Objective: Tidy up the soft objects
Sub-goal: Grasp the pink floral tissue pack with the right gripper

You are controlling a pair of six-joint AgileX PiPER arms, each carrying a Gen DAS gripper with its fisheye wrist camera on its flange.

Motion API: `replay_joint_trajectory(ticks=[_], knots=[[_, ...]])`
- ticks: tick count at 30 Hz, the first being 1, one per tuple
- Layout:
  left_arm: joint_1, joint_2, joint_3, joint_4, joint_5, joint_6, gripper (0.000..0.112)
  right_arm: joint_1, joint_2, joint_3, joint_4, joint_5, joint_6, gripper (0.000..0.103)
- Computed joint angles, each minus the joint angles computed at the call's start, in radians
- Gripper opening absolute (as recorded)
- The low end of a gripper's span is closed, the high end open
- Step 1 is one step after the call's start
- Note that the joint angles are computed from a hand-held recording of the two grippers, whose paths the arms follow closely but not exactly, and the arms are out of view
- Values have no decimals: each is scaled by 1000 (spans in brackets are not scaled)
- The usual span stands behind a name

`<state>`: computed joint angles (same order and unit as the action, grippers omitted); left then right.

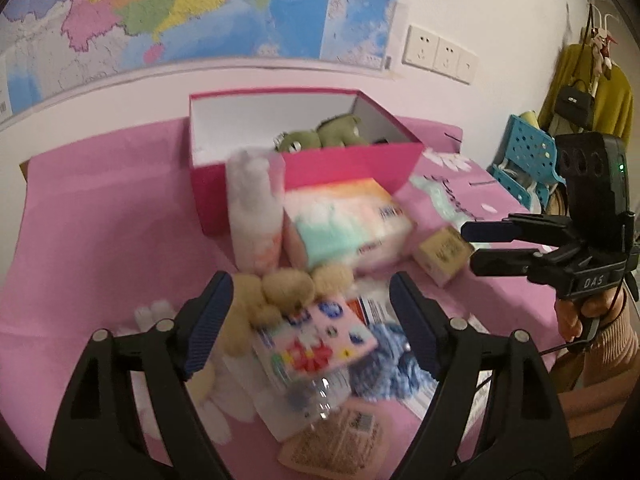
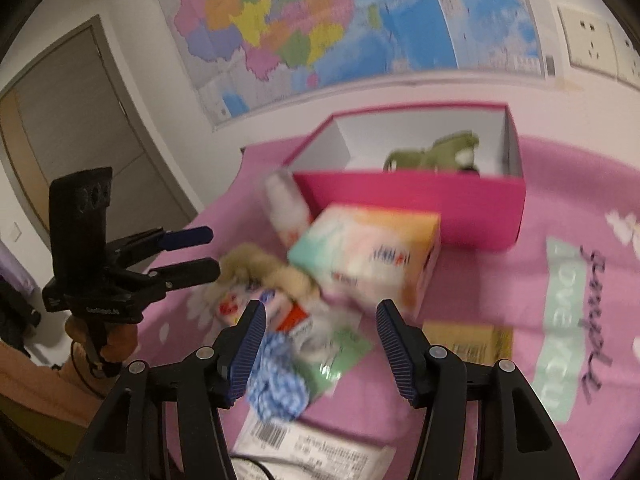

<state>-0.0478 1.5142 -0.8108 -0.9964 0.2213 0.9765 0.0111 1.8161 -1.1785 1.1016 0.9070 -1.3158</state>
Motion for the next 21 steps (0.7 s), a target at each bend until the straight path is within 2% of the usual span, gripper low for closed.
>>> replay_joint_trajectory(ticks=[3, 8, 11, 14, 16, 21], knots=[[-6, 1, 23, 33, -26, -41, 81, 12, 4, 21, 3, 8, -2, 59], [33, 23, 33, 11, -4, -30, 81, 65, 38, -4, 10, 10, 20, 59], [70, 32, 43, -71, 42, 55, 81, 111, 70, -34, 5, 4, 39, 58], [100, 40, 54, -145, 100, 140, 78, 150, 114, -72, 6, 0, 70, 48], [103, 44, 61, -137, 110, 139, 74, 169, 147, -107, -3, 10, 102, 43], [122, 49, 75, -159, 164, 184, 66, 189, 215, -175, -16, 35, 154, 42]])
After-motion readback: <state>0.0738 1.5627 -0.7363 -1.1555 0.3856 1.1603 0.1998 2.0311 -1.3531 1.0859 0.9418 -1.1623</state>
